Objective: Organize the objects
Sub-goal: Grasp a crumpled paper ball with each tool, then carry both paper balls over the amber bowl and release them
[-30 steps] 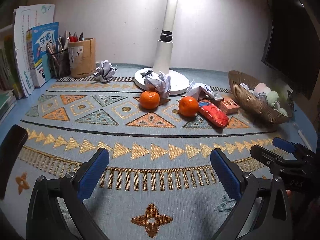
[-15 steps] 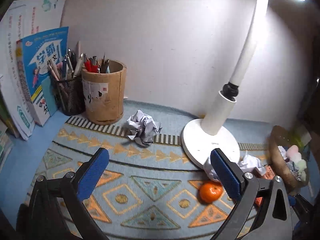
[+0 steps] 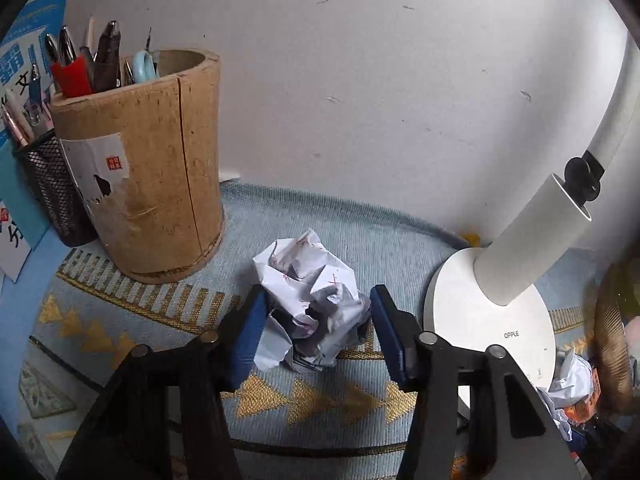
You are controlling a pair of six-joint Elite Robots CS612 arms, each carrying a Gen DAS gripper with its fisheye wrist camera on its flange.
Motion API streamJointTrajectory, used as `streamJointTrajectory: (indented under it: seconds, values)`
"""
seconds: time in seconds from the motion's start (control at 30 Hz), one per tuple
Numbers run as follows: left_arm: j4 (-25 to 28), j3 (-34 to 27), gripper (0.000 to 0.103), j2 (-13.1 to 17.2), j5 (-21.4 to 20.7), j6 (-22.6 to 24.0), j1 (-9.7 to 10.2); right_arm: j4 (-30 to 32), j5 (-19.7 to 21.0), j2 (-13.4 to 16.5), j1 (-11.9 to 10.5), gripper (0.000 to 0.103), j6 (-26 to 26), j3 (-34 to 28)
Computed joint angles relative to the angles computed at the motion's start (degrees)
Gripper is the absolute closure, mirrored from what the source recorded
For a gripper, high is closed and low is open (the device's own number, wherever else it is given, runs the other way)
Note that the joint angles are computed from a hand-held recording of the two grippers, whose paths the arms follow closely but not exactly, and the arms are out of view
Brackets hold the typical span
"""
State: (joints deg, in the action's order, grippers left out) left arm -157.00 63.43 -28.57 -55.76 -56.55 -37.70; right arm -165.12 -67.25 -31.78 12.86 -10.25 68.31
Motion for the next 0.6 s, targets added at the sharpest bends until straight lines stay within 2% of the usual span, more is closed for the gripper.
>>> streamJointTrajectory:
  seconds: [0.07, 0.13, 0.2, 0.27, 0.33, 0.43, 0.53, 0.6]
  values:
    - [-2.5, 1.5, 0.060, -0.9, 1.1, 0.9, -0.71, -4.4, 2.3, -0.6, -0.6, 0.054, 0.8, 1.4]
    - [-7.3, 4.1, 0.060, -2.5, 1.0, 2.1, -1.76, -9.3, 5.1, -2.0, -1.5, 0.054, 2.4, 3.4]
    - [-10.2, 6.6, 0.060, -4.3, 2.8, 3.6, -3.60, -12.6, 7.8, -4.1, -2.8, 0.054, 3.5, 6.2]
    - [-10.8, 8.9, 0.060, -6.0, 4.4, 4.0, -5.78, -15.3, 9.4, -6.6, -4.0, 0.053, 3.2, 10.2]
    - [-12.2, 11.1, 0.060, -7.3, 4.5, 3.3, -8.06, -16.2, 9.6, -9.4, -5.2, 0.053, 1.4, 15.1]
    - [-14.2, 13.2, 0.060, -7.9, 3.4, 0.3, -11.27, -13.8, 9.7, -12.6, -7.1, 0.052, -2.9, 21.6]
    - [-15.9, 14.0, 0.060, -7.5, 2.1, -1.8, -13.60, -14.3, 8.3, -14.1, -8.9, 0.052, -6.3, 27.0]
    - [-16.9, 14.4, 0.060, -7.4, 1.5, -1.3, -14.42, -12.4, 9.3, -14.4, -10.1, 0.052, -8.6, 28.7]
